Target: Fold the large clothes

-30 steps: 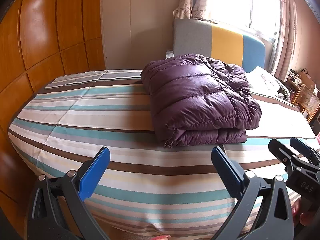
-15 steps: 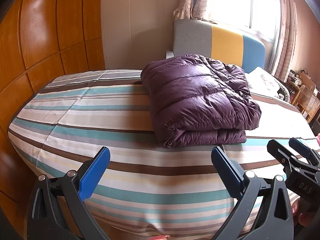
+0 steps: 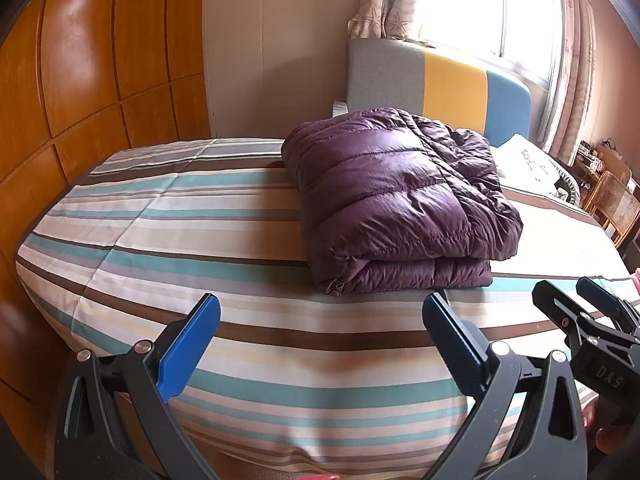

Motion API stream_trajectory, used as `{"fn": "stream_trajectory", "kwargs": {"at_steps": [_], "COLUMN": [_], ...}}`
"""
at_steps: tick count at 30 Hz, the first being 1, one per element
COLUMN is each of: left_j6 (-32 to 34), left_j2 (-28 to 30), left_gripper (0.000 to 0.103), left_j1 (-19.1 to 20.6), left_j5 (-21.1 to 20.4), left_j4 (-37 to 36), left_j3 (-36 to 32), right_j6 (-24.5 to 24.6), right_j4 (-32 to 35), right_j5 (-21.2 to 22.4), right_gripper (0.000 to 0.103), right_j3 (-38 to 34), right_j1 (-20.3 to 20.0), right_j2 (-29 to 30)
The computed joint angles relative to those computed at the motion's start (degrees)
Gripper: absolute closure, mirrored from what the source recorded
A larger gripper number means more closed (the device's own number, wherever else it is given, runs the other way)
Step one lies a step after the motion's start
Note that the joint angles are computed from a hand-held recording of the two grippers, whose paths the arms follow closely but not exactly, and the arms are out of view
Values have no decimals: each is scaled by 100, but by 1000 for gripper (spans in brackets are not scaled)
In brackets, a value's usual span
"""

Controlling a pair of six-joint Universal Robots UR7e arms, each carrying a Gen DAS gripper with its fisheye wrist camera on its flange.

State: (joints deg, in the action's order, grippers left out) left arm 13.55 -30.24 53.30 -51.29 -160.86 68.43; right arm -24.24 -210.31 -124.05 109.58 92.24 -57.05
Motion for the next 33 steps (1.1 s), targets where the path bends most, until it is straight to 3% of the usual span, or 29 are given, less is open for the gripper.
{"fn": "stream_trajectory", "kwargs": {"at_steps": [17, 21, 25, 33], "left_j6": [-273, -431, -162, -387], "left_j2": [-14, 13, 69, 117], "left_gripper": [2, 2, 2, 2], "left_j1": [12, 3, -36, -4], "left_j5": [-127, -12, 143, 54], "left_j4": [239, 173, -82, 404], "left_j3": [-50, -38, -6, -198], "right_j6": [53, 95, 139, 184], "right_j4": [82, 145, 182, 257], "right_j5": [2, 21, 32, 47], "right_gripper": [4, 4, 4, 4], "right_j3": [28, 29, 36, 0], "right_j1": [-25, -54, -80, -129], "right_j2": [-32, -45, -62, -38]}}
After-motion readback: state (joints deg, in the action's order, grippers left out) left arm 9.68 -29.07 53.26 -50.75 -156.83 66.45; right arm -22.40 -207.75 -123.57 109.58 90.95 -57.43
